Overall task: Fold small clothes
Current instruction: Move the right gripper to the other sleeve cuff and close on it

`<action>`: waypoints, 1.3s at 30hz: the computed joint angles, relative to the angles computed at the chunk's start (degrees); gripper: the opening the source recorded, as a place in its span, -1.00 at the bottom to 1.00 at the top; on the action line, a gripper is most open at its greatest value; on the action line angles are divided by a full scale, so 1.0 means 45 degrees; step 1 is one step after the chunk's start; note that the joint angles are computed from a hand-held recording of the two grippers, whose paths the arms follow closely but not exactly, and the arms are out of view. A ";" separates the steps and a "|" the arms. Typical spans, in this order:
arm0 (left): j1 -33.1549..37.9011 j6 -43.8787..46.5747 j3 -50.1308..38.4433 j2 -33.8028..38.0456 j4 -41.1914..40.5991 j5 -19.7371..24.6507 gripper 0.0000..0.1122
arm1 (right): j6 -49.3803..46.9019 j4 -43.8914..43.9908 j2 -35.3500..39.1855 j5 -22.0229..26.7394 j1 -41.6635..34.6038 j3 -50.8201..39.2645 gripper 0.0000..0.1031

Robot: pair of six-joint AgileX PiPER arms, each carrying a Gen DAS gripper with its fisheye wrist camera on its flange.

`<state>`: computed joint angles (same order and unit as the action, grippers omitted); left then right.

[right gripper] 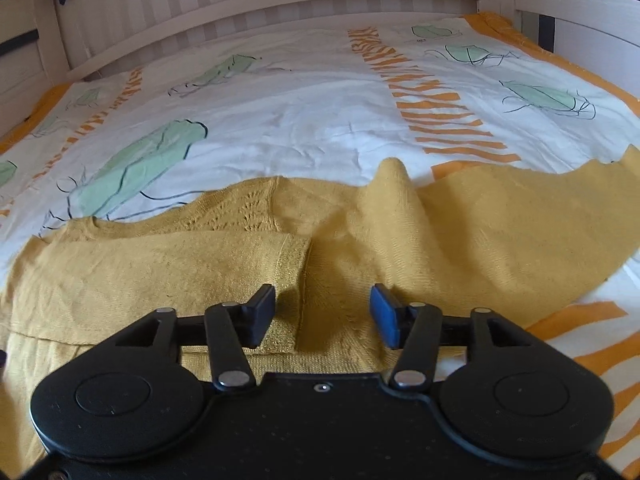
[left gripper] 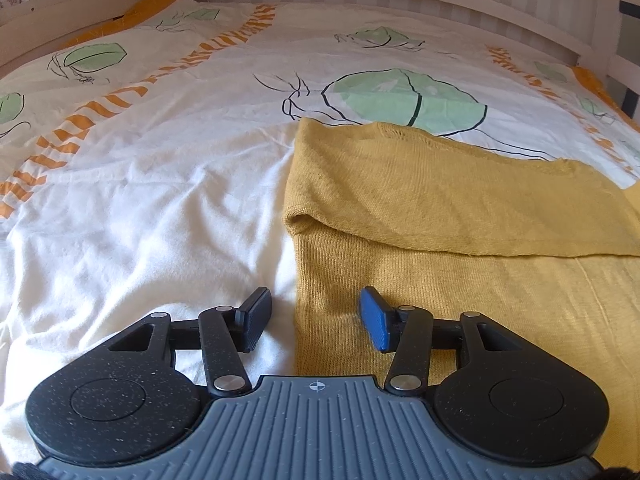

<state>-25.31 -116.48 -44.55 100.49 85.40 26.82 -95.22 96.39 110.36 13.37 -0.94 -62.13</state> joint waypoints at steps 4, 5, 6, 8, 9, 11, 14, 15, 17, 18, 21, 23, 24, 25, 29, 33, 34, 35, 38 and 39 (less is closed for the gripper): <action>-0.0454 0.0768 -0.0225 -0.0854 -0.1172 0.0411 -0.16 | 0.2901 -0.3328 -0.0338 0.1412 -0.0899 -0.0203 0.56; -0.0666 0.0835 -0.0356 -0.1010 -0.1113 0.0543 -0.15 | 0.3521 -0.4069 -0.0369 0.1659 -0.1091 -0.0329 0.60; -0.0836 0.1175 -0.0596 -0.1075 -0.1234 0.0628 -0.14 | 0.4086 -0.4743 -0.0397 0.1963 -0.1330 -0.0462 0.71; -0.1026 0.2259 -0.1333 -0.0986 -0.1854 0.0523 -0.14 | 0.5202 -0.5904 -0.0358 0.2783 -0.1944 -0.0837 0.84; -0.1072 0.2833 -0.1798 -0.0827 -0.2307 0.0367 -0.13 | 0.5628 -0.6275 -0.0326 0.3128 -0.2281 -0.1010 0.87; -0.1160 0.3507 -0.2694 -0.0386 -0.3013 0.0095 -0.13 | 0.6424 -0.6935 -0.0220 0.3646 -0.2899 -0.1423 0.87; -0.1516 0.4515 -0.4222 0.0601 -0.4095 0.0129 -0.13 | 0.7361 -0.7961 0.0100 0.4039 -0.3744 -0.2310 0.89; -0.1634 0.4825 -0.4706 0.0933 -0.4347 0.0111 -0.13 | 0.7640 -0.8366 0.0240 0.4068 -0.3969 -0.2654 0.94; -0.1929 0.5284 -0.5628 0.1605 -0.4665 0.0107 -0.13 | 0.8271 -0.9426 0.0625 0.4034 -0.4352 -0.3527 0.99; -0.2075 0.5600 -0.6131 0.1987 -0.4883 0.0140 -0.13 | 0.8617 -1.0002 0.0851 0.4033 -0.4504 -0.4012 0.99; -0.2526 0.6854 -0.7658 0.3107 -0.5859 0.0303 -0.13 | 0.9832 -1.1532 0.1811 0.4205 -0.5026 -0.5849 0.99; -0.2724 0.7710 -0.8684 0.3887 -0.6637 0.0348 -0.13 | 1.0789 -1.2312 0.2513 0.4357 -0.5373 -0.7104 0.99; -0.2805 0.8122 -0.9172 0.4263 -0.7017 0.0397 -0.13 | 1.1421 -1.2814 0.2983 0.4462 -0.5533 -0.7902 0.99; -0.2885 0.8571 -0.9695 0.4663 -0.7423 0.0492 -0.13 | 1.2047 -1.3323 0.3402 0.4558 -0.5638 -0.8616 0.99; -0.3121 1.0151 -1.1598 0.6067 -0.8772 0.1033 -0.13 | 1.4500 -1.5479 0.5254 0.5544 -0.5941 -1.1824 0.99; -0.3160 1.1824 -1.3359 0.7332 -1.0245 0.1737 -0.12 | 1.6565 -1.6658 0.7030 0.6616 -0.6234 -1.4691 0.99; -0.3216 1.1861 -1.3602 0.7553 -1.0176 0.1900 -0.07 | 1.6946 -1.6821 0.7402 0.6877 -0.6290 -1.5260 0.99; -0.3271 1.1758 -1.3649 0.7658 -0.9944 0.1925 -0.05 | 1.7257 -1.6923 0.7751 0.7129 -0.6366 -1.5777 0.99; -0.3427 1.1638 -1.3704 0.7817 -0.9478 0.2033 0.01 | 1.7847 -1.6547 0.8775 0.7836 -0.6629 -1.7182 0.99; -0.3444 1.1541 -1.3626 0.7817 -0.9290 0.1966 0.02 | 1.7852 -1.6116 0.8938 0.7761 -0.6726 -1.7260 1.00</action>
<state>-40.81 -64.55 -105.86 135.67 43.60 35.67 -14.88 23.87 150.59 48.30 -31.20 -139.80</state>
